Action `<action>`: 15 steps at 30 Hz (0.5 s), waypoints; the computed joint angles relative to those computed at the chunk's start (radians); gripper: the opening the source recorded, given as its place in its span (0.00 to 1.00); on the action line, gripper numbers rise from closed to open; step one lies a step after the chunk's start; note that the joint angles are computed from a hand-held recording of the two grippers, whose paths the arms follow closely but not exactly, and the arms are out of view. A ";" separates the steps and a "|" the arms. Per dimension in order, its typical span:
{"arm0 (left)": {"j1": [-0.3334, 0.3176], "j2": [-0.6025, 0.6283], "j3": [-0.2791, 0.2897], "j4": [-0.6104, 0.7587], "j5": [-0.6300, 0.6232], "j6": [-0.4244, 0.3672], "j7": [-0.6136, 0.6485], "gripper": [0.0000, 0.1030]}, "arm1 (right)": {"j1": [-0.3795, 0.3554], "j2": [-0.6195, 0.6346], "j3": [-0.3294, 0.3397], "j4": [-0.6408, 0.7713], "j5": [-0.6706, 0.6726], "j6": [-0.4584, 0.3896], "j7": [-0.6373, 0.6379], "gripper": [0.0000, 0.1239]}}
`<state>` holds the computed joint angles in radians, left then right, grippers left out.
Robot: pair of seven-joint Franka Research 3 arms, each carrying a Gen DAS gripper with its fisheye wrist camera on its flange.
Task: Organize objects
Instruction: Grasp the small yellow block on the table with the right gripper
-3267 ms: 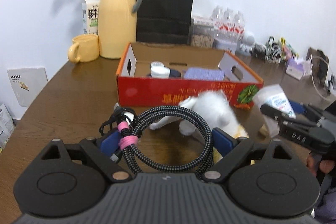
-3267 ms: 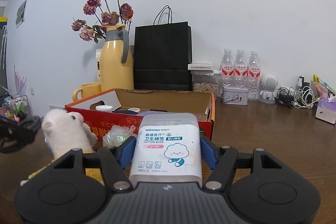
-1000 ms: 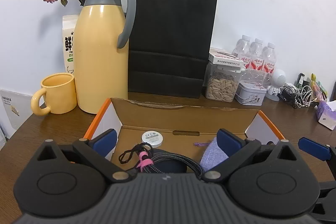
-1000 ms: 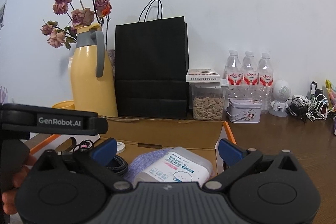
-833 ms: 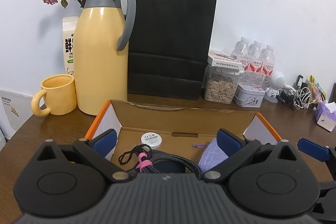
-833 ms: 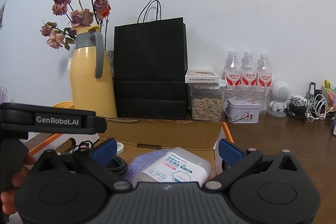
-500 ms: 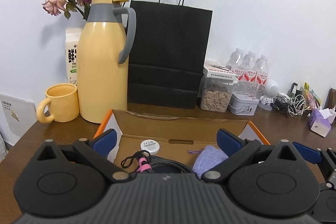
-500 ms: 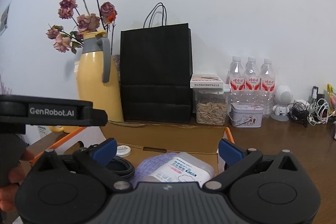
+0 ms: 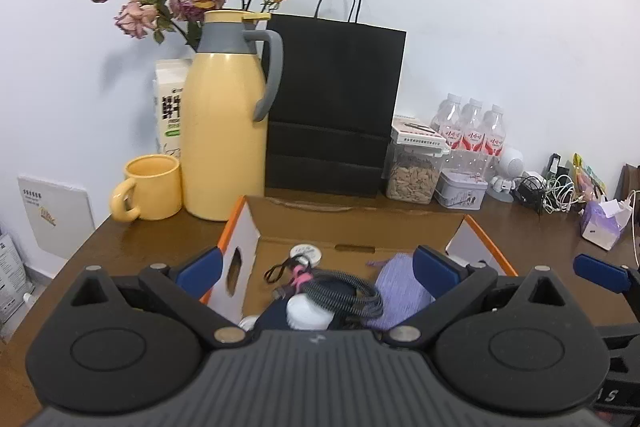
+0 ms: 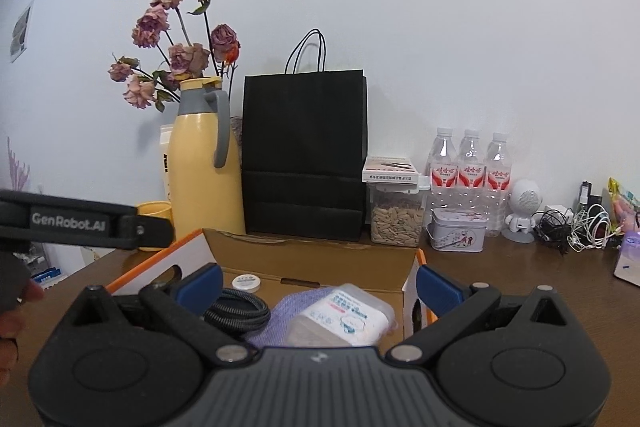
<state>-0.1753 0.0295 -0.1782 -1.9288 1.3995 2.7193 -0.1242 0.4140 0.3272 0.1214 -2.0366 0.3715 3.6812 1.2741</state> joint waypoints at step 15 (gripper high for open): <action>0.056 -0.220 -0.054 -0.278 -0.096 -0.004 0.044 1.00 | -0.026 -0.165 0.000 -0.280 -0.021 0.008 0.030 0.83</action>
